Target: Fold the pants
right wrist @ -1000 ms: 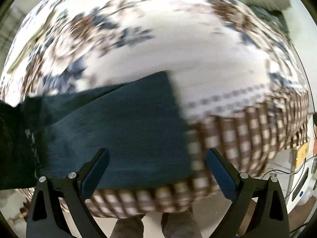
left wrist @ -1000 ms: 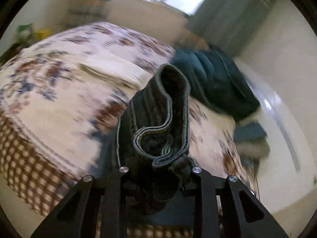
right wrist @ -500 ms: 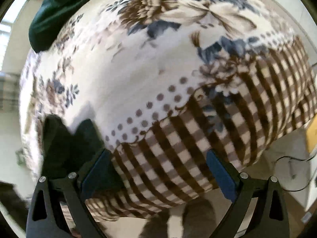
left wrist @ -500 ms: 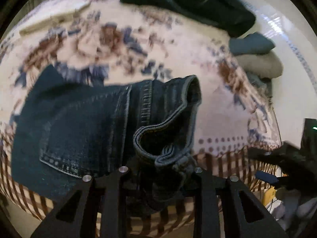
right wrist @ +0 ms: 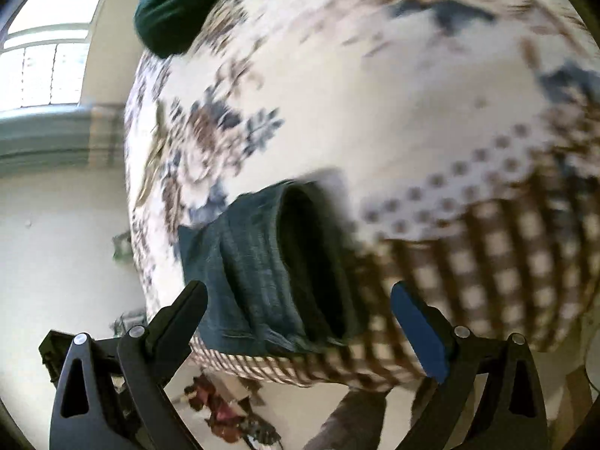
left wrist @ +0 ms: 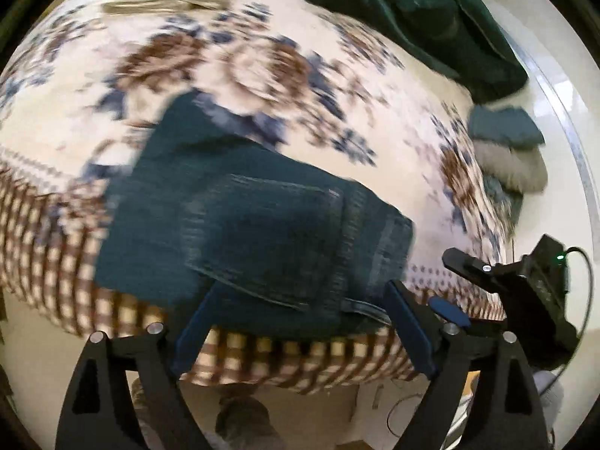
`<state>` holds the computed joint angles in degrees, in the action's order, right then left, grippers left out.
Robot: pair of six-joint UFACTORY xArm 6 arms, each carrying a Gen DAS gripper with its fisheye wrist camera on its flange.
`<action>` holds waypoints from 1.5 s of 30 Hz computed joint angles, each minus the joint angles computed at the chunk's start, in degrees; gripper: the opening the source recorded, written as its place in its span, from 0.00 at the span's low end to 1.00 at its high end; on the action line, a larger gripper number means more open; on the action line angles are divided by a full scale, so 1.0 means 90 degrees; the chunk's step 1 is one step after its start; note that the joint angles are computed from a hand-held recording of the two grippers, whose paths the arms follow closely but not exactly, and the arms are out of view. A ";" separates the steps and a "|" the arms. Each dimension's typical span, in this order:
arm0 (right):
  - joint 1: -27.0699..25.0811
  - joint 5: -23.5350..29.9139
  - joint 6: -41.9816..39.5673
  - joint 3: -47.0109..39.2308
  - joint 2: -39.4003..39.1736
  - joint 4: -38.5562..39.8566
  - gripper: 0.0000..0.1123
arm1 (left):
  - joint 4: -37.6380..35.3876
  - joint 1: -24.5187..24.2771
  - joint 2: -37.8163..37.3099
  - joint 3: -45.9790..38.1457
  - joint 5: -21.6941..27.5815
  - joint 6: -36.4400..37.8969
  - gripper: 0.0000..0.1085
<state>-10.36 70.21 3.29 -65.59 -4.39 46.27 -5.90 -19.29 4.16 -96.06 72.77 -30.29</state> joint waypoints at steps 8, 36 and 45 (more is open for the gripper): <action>0.0727 -0.0402 0.0038 -0.0290 0.0891 -0.0106 0.57 | 0.1138 0.0747 -0.0410 0.0613 -0.0018 -0.0450 0.80; -0.0032 -0.0194 0.0351 -0.0331 0.0612 -0.2080 0.12 | -0.1209 0.1616 0.3127 -0.2436 0.0387 0.1336 0.34; -0.0611 0.0074 0.0584 0.0418 -0.0262 -0.0965 0.74 | -0.1862 0.1878 0.2606 -0.2189 0.0877 0.1245 0.63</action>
<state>-15.86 70.87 8.55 -61.83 -6.75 37.58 -22.66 -2.40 27.62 -115.76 80.66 -19.09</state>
